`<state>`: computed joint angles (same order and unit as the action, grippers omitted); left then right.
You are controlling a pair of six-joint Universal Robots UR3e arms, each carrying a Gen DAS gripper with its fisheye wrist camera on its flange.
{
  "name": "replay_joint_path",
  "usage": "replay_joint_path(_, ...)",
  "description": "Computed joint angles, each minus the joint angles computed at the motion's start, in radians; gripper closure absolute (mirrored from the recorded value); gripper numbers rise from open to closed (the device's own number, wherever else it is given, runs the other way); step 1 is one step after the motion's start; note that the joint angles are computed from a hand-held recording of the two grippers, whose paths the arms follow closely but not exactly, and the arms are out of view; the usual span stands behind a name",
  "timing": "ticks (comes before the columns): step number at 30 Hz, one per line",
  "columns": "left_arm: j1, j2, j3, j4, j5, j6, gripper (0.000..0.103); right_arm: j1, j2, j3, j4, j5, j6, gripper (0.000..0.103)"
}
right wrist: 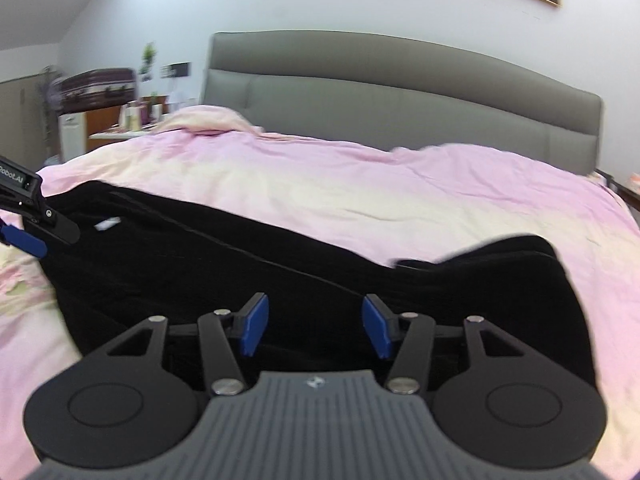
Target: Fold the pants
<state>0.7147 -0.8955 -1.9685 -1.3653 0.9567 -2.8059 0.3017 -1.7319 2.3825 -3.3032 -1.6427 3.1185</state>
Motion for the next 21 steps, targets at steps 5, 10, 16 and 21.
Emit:
replay_joint_path(5,0.345,0.185,-0.069,-0.113,-0.052,0.309,0.01,0.296,0.245,-0.275,0.073,-0.171,0.124,0.049)
replay_joint_path(10,0.372,-0.071,-0.029,-0.123,-0.093,0.175,0.01,0.45,0.428,-0.533,0.213,-0.273,0.186,0.049)
replay_joint_path(16,0.372,-0.245,-0.077,-0.016,-0.222,0.075,0.01,0.467,0.539,-0.736,0.381,-0.276,0.294,0.05)
replay_joint_path(21,0.318,-0.41,-0.115,0.191,-0.253,-0.069,0.006,0.44,0.633,-0.888,0.461,-0.228,0.306,0.049)
